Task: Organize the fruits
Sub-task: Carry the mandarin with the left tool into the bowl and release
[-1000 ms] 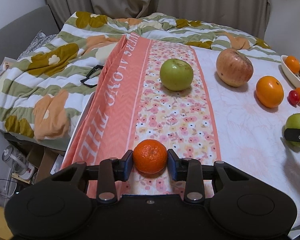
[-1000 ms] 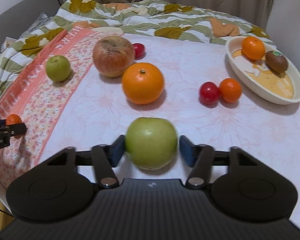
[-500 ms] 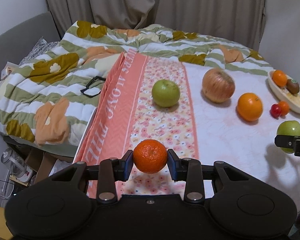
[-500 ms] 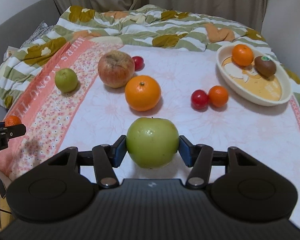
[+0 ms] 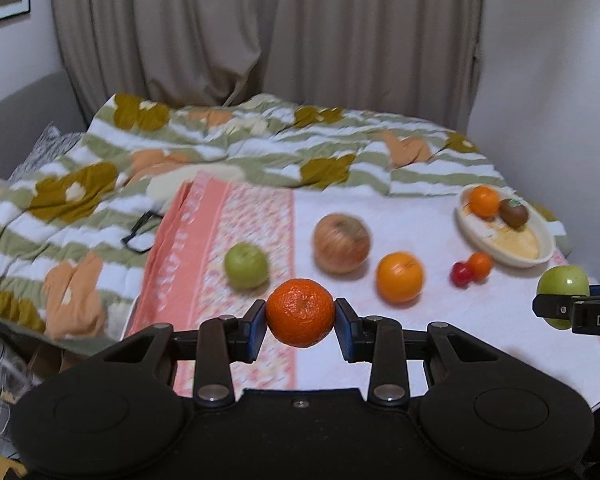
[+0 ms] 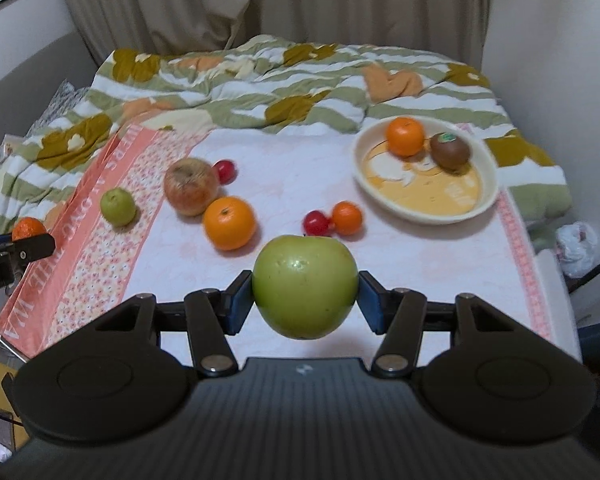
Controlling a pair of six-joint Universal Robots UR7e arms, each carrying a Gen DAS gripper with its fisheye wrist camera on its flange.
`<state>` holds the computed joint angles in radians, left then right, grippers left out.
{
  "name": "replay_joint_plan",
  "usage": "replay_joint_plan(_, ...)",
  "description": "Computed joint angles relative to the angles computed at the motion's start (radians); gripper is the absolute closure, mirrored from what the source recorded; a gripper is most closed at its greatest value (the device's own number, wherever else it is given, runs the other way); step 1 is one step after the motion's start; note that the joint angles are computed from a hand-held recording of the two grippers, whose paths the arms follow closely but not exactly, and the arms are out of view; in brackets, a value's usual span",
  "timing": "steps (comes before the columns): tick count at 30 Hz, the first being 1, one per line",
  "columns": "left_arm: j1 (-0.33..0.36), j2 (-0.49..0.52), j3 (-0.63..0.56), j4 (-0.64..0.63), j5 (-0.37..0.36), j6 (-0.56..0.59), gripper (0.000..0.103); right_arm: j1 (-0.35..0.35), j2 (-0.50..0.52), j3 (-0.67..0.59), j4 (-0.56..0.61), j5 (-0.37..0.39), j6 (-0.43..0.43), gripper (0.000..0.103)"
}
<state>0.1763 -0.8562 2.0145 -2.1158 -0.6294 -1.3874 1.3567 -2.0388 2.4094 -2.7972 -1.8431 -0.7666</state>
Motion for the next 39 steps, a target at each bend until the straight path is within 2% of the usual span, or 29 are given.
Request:
replay_joint_plan(5,0.005,0.060,-0.090,-0.011,0.015,0.019,0.063,-0.064,-0.037,-0.075,0.075,0.060,-0.060,0.032)
replay_joint_plan(10,0.022,0.140,-0.203,0.008,0.038,0.027,0.063,-0.140,-0.023,-0.172,0.149,0.122,-0.122,0.032)
replay_joint_plan(18,0.066,0.296,-0.415,0.033,0.054,0.037,0.063,-0.226,0.092,-0.361,0.258,0.201,-0.219,0.032)
replay_joint_plan(23,0.100,0.396,-0.552,0.024,0.052,0.080,0.063,-0.239,0.185,-0.480,0.314,0.213,-0.249,0.032)
replay_joint_plan(28,0.143,0.490,-0.680,-0.019,0.033,0.179,0.063,-0.237,0.264,-0.564,0.325,0.193,-0.258,0.032)
replay_joint_plan(39,0.262,0.675,-0.907,-0.185,-0.055,0.552,0.063,-0.226,0.392,-0.651,0.274,0.122,-0.177,0.032)
